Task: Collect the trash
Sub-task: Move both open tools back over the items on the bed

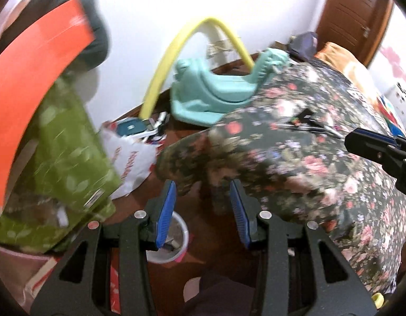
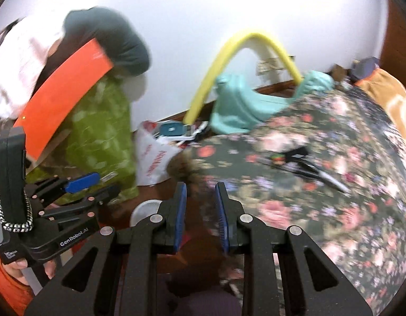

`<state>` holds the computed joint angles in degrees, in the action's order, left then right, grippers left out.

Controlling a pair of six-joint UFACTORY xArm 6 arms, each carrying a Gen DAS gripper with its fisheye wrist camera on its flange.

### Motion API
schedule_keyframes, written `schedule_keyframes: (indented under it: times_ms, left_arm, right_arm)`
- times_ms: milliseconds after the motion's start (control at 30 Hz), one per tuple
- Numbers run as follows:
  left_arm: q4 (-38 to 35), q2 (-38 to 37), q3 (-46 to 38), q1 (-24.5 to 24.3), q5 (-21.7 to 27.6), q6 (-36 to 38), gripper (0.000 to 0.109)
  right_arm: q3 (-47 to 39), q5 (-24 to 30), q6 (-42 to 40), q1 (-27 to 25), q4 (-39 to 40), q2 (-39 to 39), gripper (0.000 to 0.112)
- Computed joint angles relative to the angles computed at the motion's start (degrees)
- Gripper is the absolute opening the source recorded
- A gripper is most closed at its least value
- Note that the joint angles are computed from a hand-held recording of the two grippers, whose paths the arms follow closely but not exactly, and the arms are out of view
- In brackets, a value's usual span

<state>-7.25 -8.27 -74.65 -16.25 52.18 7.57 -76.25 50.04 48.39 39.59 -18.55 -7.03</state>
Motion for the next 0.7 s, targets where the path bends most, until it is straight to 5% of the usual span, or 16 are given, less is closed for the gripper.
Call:
schedule_keyframes:
  times_ms: [367, 700]
  left_arm:
    - [-2.3, 11.4, -12.4, -10.4, 0.8, 1.6, 0.042]
    - [-3.1, 26.7, -29.4, -14.2, 4.2, 2.2, 0.042]
  right_arm:
    - [14.9, 2.6, 5.6, -8.8, -1.7, -15.0, 0.02]
    - [23.3, 1.9, 2.4, -19.1, 2.7, -21.3, 0.02]
